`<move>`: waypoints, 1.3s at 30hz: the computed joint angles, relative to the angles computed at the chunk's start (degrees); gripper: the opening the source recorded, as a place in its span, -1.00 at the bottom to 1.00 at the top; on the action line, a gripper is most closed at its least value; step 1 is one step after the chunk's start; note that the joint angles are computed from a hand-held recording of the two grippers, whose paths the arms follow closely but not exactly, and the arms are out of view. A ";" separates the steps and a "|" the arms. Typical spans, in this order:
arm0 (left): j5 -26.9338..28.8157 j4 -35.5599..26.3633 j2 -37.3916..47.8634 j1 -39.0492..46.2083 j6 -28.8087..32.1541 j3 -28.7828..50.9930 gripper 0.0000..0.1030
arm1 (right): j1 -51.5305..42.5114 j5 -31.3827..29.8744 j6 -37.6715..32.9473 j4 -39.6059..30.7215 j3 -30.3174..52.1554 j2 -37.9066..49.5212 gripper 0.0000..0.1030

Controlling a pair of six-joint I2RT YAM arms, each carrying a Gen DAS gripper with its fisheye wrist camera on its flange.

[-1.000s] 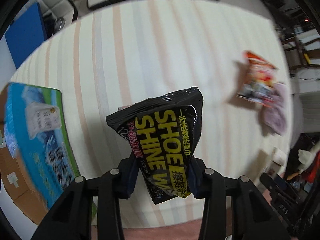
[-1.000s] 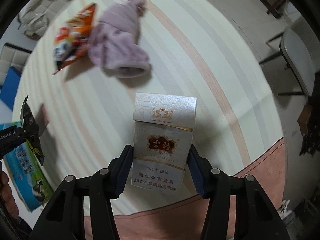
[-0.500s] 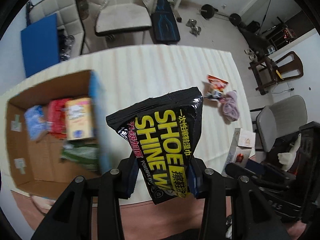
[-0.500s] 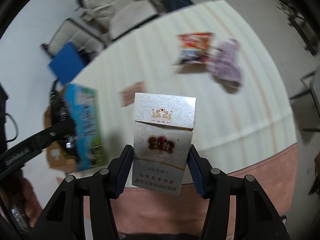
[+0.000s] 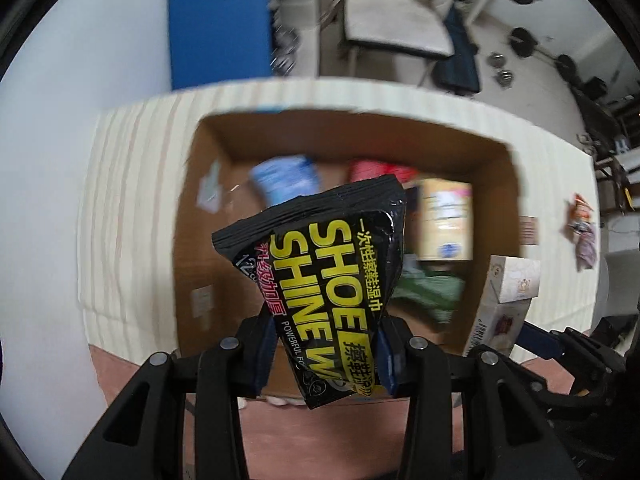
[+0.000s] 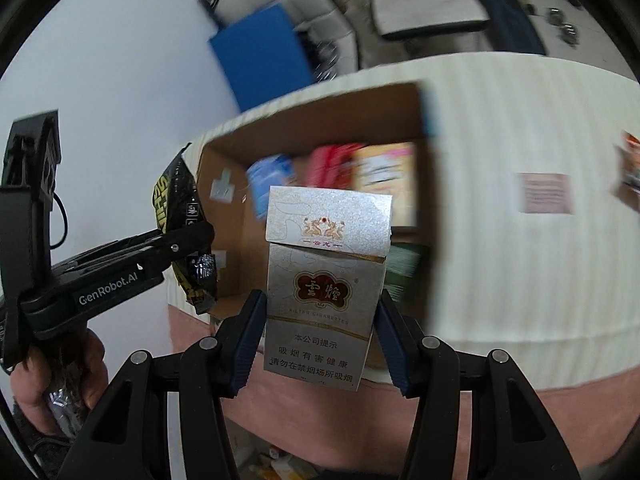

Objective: Organize soft objects
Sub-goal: 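Carry the SHOE SHINE pack and white box over the cardboard box, then lower both items into the box and open both tools, then lift both tools away from the box toward the orange bag and lilac cloth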

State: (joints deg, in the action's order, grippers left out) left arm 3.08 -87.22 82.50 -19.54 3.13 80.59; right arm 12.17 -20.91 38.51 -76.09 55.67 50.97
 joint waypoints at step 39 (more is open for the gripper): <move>2.04 3.37 -0.94 13.45 9.16 -12.22 0.90 | 21.61 14.23 11.58 4.83 -1.34 18.07 1.00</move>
State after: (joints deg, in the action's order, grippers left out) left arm 5.12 -83.85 81.56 -6.09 12.30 68.37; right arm 33.78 -6.68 50.09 -71.26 54.33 69.04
